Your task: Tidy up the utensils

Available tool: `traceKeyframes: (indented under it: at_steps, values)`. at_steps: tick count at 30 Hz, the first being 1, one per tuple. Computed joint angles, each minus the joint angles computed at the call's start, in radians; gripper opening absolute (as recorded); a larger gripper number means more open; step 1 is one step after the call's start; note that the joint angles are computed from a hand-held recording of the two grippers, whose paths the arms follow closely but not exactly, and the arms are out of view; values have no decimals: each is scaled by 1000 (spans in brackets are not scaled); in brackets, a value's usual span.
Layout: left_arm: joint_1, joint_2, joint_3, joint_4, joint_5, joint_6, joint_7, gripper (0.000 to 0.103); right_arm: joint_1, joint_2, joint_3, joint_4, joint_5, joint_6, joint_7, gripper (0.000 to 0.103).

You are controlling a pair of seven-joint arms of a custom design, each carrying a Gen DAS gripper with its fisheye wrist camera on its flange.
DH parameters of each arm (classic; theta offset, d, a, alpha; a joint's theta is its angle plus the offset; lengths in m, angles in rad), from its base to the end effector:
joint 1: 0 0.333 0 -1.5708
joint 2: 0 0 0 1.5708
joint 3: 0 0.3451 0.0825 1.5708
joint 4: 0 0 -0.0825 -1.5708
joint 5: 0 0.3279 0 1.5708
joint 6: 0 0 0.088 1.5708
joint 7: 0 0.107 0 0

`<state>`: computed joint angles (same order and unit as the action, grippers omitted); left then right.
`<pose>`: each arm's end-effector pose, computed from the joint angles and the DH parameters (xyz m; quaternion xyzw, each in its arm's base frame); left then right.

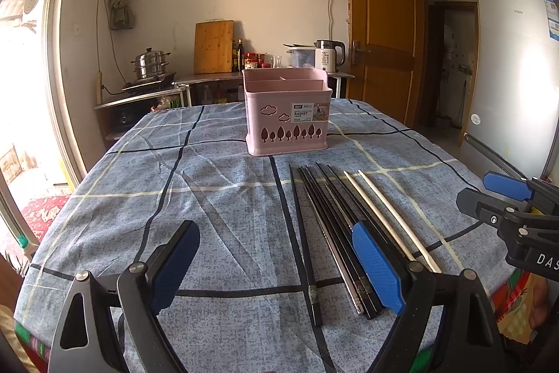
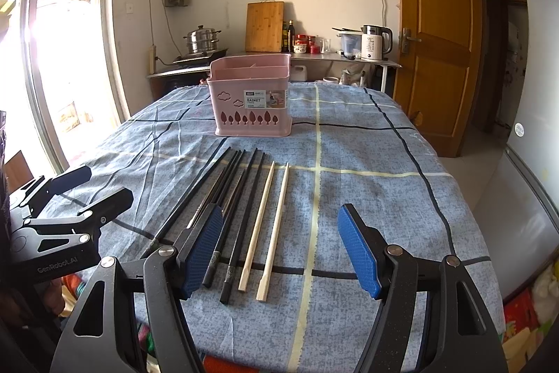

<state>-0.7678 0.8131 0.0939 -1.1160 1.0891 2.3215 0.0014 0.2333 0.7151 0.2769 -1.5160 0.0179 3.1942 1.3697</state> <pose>0.5931 -0.4893 0.4190 -0.6768 0.5448 -0.3099 0.3860 0.6712 0.2990 0.4269 -0.7631 0.4369 -0.2234 0.4206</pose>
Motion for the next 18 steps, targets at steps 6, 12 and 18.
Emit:
traceKeyframes:
  at_steps: [6, 12, 18]
  values:
    - [0, -2, 1, -5, 5, 6, -5, 90, 1, 0, 0, -1, 1, 1, -1, 69]
    - [0, -5, 0, -8, 5, 7, -5, 89, 0, 0, 0, -1, 1, 0, -2, 69]
    - [-1, -10, 0, -16, 10, 8, -10, 89, 2, 0, -2, -2, 1, 1, -1, 69]
